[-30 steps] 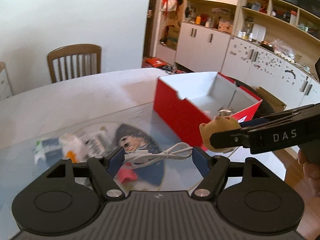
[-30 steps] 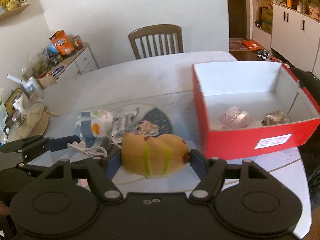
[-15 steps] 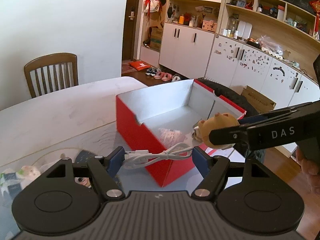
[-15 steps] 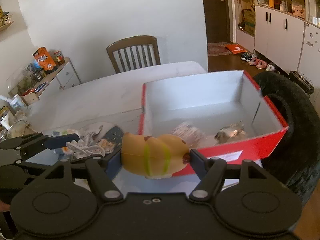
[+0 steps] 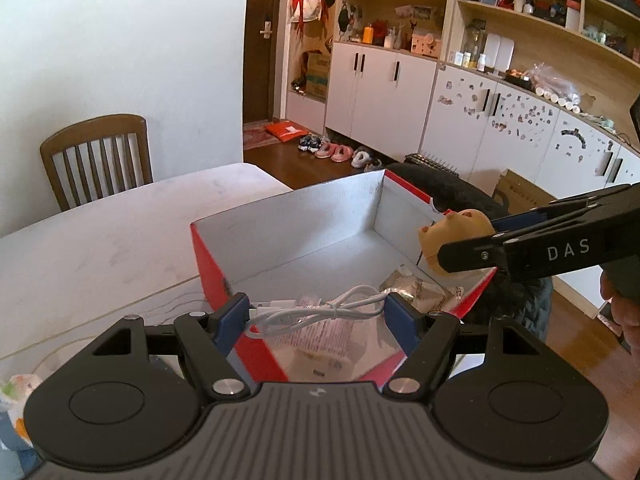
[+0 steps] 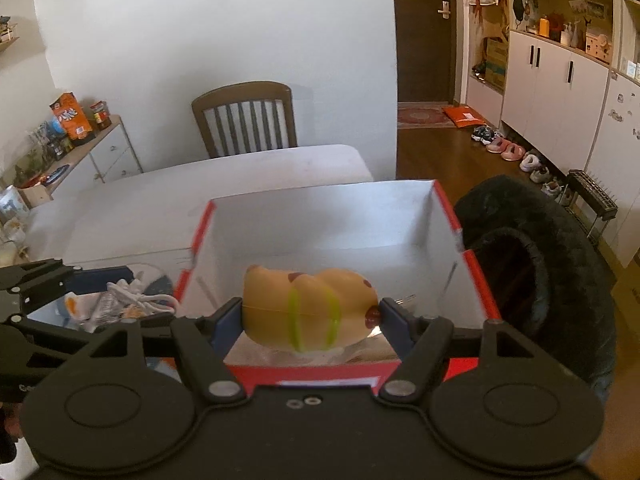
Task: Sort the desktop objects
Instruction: 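Carry the cable with the left tool into the red box while the right tool carries the toy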
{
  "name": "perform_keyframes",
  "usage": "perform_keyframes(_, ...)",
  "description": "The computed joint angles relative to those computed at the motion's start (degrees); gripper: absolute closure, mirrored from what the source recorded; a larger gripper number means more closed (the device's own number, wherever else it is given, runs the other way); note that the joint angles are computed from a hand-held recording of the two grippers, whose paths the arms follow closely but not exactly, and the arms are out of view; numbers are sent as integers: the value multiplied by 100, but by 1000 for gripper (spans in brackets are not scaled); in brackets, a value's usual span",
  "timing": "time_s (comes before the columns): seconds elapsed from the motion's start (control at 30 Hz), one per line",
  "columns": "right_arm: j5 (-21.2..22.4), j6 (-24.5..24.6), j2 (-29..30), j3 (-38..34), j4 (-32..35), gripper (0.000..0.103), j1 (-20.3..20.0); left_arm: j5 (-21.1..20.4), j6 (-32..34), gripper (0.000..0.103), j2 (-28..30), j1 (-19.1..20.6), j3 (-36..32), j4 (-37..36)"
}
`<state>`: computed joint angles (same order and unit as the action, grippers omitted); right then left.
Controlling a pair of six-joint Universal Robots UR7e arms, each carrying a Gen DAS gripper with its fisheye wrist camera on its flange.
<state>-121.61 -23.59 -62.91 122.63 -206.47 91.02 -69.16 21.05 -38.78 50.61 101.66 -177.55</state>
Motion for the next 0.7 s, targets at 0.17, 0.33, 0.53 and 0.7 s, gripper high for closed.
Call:
perform_keyframes(0.17,136,-148,-129,-109,226,31,-253,174,-4,29,334,-55,-448,262)
perform_keyframes(0.33,352,-426,-143,-294,463,31,-477,356,91,29,725,-84,-987,634)
perform_keyframes(0.53,270,-707,47,-749,702,31,-634,600,145,29,1180,-76,-1592,1090)
perform_keyframes(0.7,233,-460,198,-1137,1195,31,-764,764,-141,29,1528,17,-2206,1823)
